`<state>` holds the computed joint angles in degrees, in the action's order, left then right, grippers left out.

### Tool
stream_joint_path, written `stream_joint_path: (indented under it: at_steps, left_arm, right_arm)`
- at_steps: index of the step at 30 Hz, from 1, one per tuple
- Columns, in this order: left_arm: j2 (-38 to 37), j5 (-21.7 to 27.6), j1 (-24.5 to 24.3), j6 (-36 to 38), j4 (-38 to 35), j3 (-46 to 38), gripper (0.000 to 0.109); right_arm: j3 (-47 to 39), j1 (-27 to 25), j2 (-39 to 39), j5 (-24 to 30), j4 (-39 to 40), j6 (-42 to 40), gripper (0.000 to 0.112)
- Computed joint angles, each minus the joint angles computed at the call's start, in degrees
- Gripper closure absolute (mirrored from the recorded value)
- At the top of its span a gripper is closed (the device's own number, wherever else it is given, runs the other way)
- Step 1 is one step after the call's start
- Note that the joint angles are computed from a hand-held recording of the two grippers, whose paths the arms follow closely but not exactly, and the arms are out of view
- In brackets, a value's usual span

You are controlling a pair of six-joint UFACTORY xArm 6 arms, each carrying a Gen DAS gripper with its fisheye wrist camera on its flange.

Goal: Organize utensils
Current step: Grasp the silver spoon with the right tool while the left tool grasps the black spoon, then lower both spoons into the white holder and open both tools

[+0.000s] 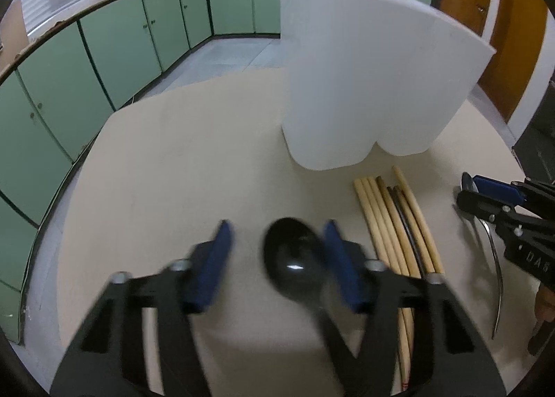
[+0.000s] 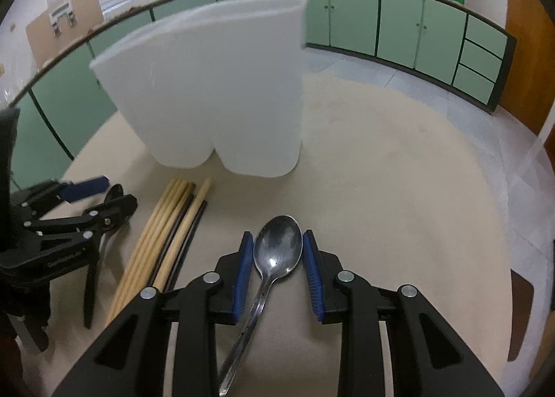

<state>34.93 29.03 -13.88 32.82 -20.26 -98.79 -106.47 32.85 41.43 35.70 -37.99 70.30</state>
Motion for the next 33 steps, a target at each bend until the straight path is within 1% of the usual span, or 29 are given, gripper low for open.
stream_joint_path:
  at_steps: [1,2,5,6,9,10,13,14,15,17,20,21,23,26,27,29,30,31,32,33]
  left_arm:
    - [0.00,1.06,0.24,2.33,-2.96,-0.29,0.074]
    - [-0.20,2.63,0.54,4.35,-6.46,-0.48,0.074]
    - [-2.91,-0.27,-0.19,7.12,-10.42,3.82,0.074]
    - [-4.52,-2.25,-0.43,9.58,-13.41,6.04,0.074]
    - [-9.71,-6.71,-1.19,20.85,-26.91,11.87,0.074]
    - [-10.86,-7.75,-1.50,23.51,-29.79,13.04,0.074]
    - [-15.66,-12.59,-3.11,36.74,-42.98,17.62,0.074]
    - [-16.59,-13.46,-3.56,40.33,-46.63,18.08,0.074]
    - [-18.31,-14.27,-4.07,45.14,-51.78,18.98,0.074]
    - [-19.61,-14.96,-4.79,51.11,-58.54,18.57,0.074]
    - [-19.46,-15.11,-4.78,55.22,-63.67,15.20,0.074]
    - [-19.52,-15.46,-5.19,58.32,-67.17,13.84,0.074]
    - [-18.74,-16.41,-6.10,62.59,-71.40,10.33,0.074]
    - [-15.81,-18.62,-7.38,65.38,-73.00,3.95,0.074]
    - [-14.45,-19.09,-7.69,65.19,-72.63,1.71,0.074]
    - [-11.58,-20.19,-8.40,64.24,-71.60,-3.07,0.074]
    - [-8.72,-21.74,-9.23,63.16,-69.89,-7.19,0.074]
    - [-6.48,-22.39,-9.49,60.38,-66.84,-10.12,0.074]
    - [-3.89,-23.06,-9.84,56.98,-63.24,-13.42,0.074]
    - [-0.82,-23.77,-10.16,51.81,-57.88,-17.10,0.074]
  right_arm:
    - [0.60,0.25,-0.46,-0.28,-0.89,1.37,0.084]
    - [2.08,0.13,-1.42,-1.28,-2.18,2.90,0.084]
    - [5.79,0.07,-4.10,-3.61,-7.28,7.76,0.084]
    - [6.49,-0.04,-4.63,-4.21,-8.69,8.82,0.084]
    - [9.17,0.48,-7.18,-5.62,-15.89,14.39,0.084]
    - [10.63,0.57,-8.57,-6.33,-19.31,17.05,0.084]
    - [13.53,0.74,-11.68,-7.77,-27.12,23.52,0.084]
    - [14.63,0.78,-13.01,-7.99,-29.94,25.61,0.084]
    - [15.50,0.86,-14.25,-8.05,-32.46,27.40,0.084]
    - [16.55,1.05,-16.10,-7.95,-36.51,30.65,0.084]
    - [16.24,1.05,-17.77,-7.82,-40.24,33.30,0.084]
    - [16.10,1.03,-18.40,-7.73,-41.24,33.61,0.084]
    - [14.04,0.66,-18.69,-7.97,-42.34,32.34,0.084]
    - [11.04,-0.26,-18.90,-9.43,-43.16,30.11,0.084]
    - [9.08,-0.76,-18.42,-9.93,-42.52,28.09,0.084]
    - [5.73,-1.02,-17.24,-8.99,-41.13,24.07,0.084]
    - [4.36,-1.21,-16.69,-8.53,-40.44,22.47,0.084]
    - [1.76,-1.73,-15.29,-8.43,-38.93,20.22,0.084]
    - [-0.69,-2.39,-13.79,-8.86,-37.46,18.61,0.084]
    - [-2.20,-2.77,-12.81,-8.89,-36.78,17.73,0.084]
